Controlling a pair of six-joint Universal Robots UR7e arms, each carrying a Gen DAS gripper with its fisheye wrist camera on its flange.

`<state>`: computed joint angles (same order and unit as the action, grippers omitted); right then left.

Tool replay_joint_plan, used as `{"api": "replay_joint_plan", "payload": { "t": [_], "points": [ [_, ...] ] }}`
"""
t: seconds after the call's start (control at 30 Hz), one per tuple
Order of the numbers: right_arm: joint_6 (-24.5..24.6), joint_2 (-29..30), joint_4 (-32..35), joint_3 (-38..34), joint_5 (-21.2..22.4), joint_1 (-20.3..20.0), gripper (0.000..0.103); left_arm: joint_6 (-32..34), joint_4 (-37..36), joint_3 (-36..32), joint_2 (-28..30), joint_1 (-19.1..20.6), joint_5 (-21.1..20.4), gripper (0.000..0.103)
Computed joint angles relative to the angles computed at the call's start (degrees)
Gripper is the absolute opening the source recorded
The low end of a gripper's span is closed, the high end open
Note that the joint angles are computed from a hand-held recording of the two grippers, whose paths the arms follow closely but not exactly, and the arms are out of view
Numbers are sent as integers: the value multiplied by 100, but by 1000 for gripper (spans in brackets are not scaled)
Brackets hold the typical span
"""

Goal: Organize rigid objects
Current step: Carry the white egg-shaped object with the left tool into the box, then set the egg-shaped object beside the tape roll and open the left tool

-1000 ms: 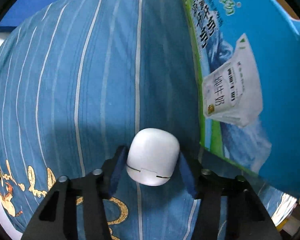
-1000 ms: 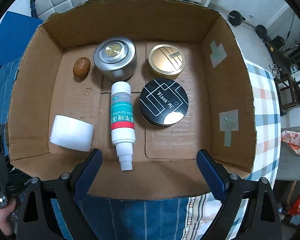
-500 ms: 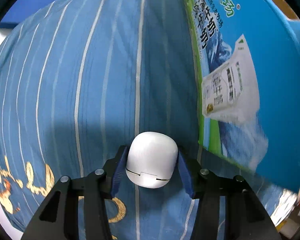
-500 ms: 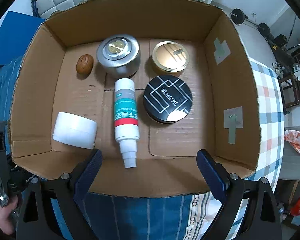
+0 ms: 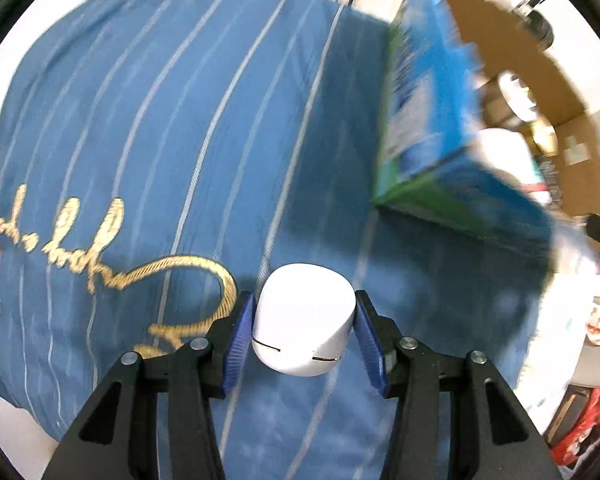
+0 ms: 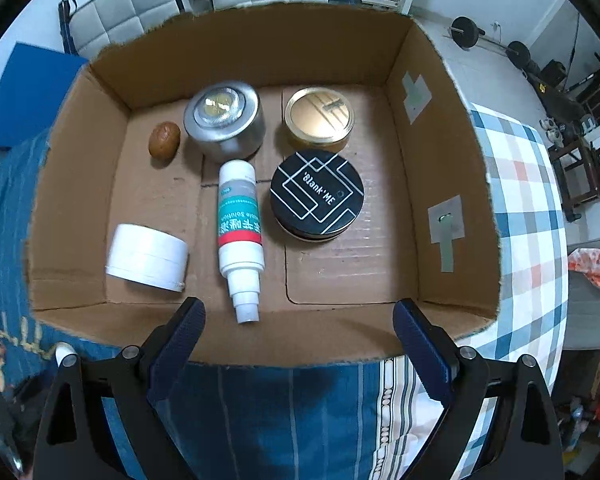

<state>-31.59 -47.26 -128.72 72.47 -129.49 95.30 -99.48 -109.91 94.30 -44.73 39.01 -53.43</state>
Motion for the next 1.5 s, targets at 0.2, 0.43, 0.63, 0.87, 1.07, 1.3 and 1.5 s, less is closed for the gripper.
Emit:
{"api": "replay_joint_plan", "payload": {
  "t": [0.2, 0.43, 0.63, 0.87, 1.07, 1.3, 1.5],
  "points": [
    [116, -103, 364, -275, 276, 65, 97, 80, 469, -865, 31, -447, 663, 47],
    [314, 100, 1002, -949, 379, 127, 97, 1476, 938, -2665, 681, 31, 1274, 47],
    [465, 492, 1530, -1653, 424, 81, 97, 2397, 1145, -4059, 1483, 612, 960, 47],
    [847, 1301, 2724, -2858, 426, -68, 97, 2949, 1055, -4951, 2141, 1388, -253, 47],
    [1007, 1762, 3249, -3433, 183, -139, 97, 3049, 1225, -5447, 2539, 1724, -809, 47],
    [1032, 1982, 3325, -3620, -62, -169, 97, 3088, 1627, -5823, 2766, 1836, -1008, 47],
    [926, 1958, 3153, -3468, -161, -170, 97, 2968, 1854, -6012, 2832, 1853, -1120, 50]
  ]
}}
